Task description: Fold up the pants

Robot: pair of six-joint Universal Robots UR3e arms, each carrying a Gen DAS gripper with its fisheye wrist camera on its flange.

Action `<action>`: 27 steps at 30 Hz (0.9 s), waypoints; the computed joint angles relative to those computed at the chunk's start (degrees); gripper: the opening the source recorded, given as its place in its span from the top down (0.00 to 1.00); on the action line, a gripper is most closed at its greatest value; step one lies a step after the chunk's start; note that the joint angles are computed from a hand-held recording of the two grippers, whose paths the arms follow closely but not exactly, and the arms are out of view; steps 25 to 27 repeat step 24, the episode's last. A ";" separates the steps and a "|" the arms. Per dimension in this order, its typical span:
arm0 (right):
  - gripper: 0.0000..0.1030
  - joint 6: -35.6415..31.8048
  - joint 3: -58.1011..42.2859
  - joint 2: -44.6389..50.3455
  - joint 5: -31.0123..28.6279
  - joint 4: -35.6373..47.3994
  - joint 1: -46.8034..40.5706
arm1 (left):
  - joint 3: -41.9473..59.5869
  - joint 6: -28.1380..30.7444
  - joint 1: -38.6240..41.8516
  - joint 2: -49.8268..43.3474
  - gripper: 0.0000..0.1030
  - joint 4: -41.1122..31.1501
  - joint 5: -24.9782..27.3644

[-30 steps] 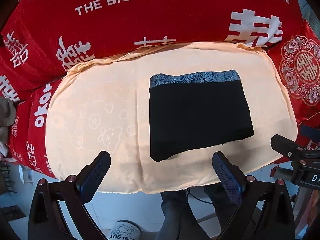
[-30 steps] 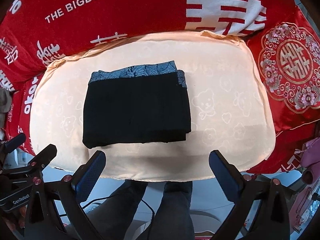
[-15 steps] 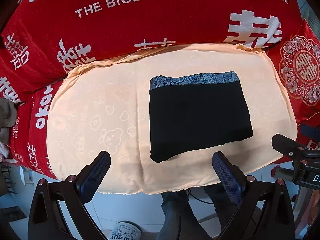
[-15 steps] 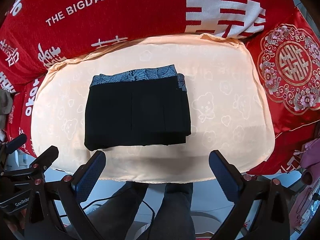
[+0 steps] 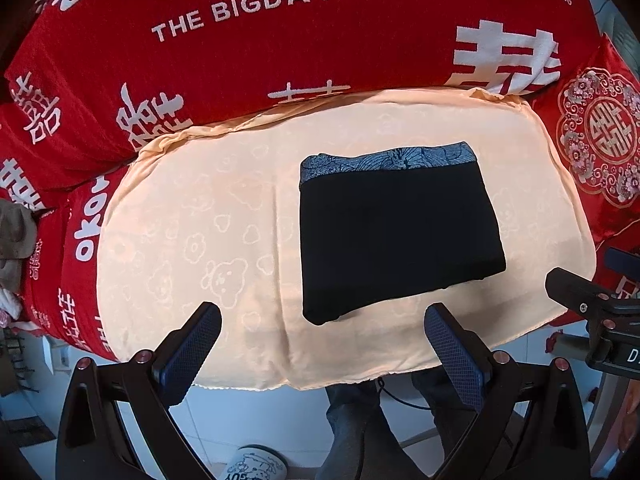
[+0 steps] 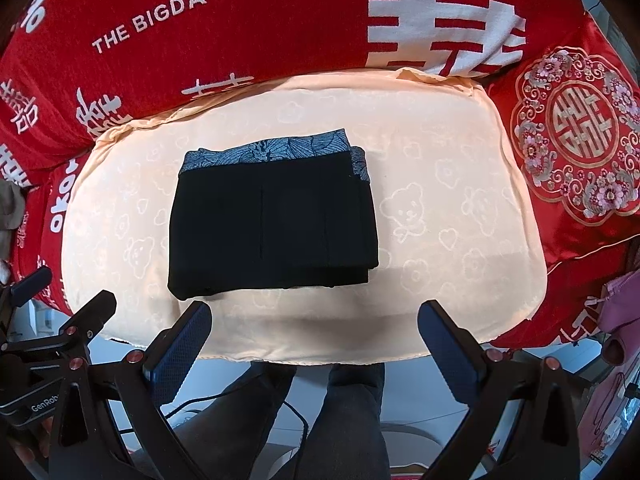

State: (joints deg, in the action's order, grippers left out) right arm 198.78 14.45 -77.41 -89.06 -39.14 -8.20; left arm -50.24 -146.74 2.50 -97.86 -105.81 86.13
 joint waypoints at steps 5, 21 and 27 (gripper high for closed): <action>0.00 -0.17 -0.23 0.01 0.01 0.20 -0.02 | -0.12 0.52 0.40 0.37 0.01 -0.19 -0.59; 0.00 -0.02 -1.20 0.14 -0.41 0.84 0.17 | -1.28 0.78 0.44 1.87 0.01 0.83 -1.61; 0.00 -0.08 -1.38 0.25 -0.34 0.99 0.09 | -0.75 1.12 0.53 1.75 0.01 0.09 -2.05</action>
